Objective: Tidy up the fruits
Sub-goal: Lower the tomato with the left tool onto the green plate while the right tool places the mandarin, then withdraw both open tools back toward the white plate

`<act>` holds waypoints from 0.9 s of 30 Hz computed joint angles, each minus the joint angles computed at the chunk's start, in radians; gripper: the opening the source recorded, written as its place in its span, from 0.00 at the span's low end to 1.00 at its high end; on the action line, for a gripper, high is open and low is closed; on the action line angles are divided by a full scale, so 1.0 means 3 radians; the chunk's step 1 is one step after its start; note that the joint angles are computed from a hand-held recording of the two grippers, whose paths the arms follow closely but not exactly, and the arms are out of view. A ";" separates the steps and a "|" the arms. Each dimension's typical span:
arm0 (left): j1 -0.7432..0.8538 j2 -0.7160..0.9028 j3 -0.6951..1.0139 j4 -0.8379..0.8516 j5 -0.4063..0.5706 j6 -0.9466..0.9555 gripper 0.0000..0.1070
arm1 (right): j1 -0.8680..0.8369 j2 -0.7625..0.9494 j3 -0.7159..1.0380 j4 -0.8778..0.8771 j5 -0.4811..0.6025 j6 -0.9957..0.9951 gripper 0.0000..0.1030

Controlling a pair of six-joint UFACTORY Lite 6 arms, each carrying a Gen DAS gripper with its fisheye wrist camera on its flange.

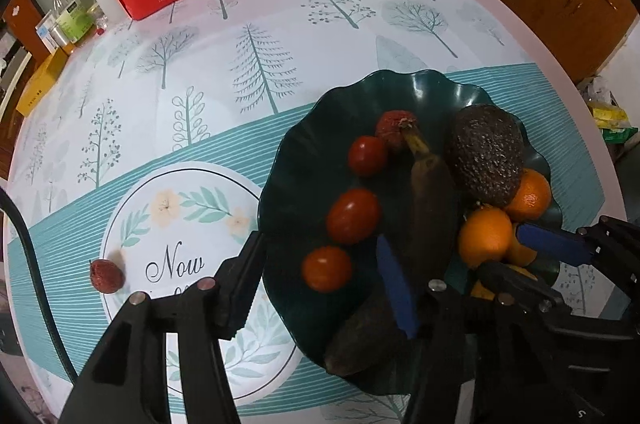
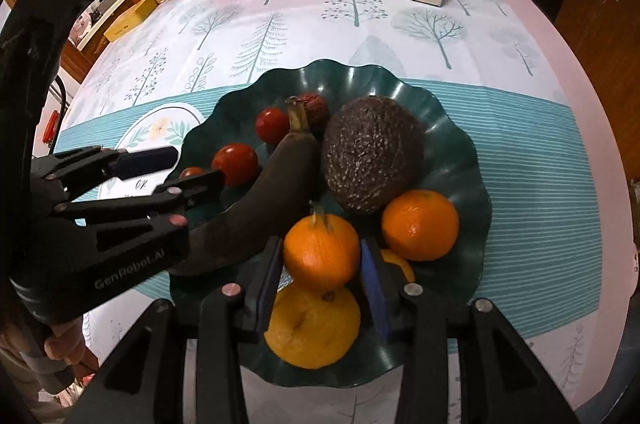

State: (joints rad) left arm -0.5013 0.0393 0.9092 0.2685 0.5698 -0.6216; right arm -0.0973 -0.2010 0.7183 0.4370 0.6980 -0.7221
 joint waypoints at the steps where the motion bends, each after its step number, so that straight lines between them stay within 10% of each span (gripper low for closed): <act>1: -0.0005 -0.0030 -0.0007 -0.0002 0.0012 0.0012 0.58 | 0.0006 -0.0037 -0.0021 -0.0008 -0.0001 0.0008 0.39; 4: -0.0094 -0.0185 -0.0062 0.0178 0.0089 -0.0166 0.71 | -0.0009 -0.0135 -0.0047 -0.0007 0.0019 0.0010 0.40; 27: 0.0769 -0.2290 -0.0871 -0.0049 0.0887 0.0565 0.82 | 0.0853 -0.0942 -0.0100 -0.0647 0.0178 0.1431 0.44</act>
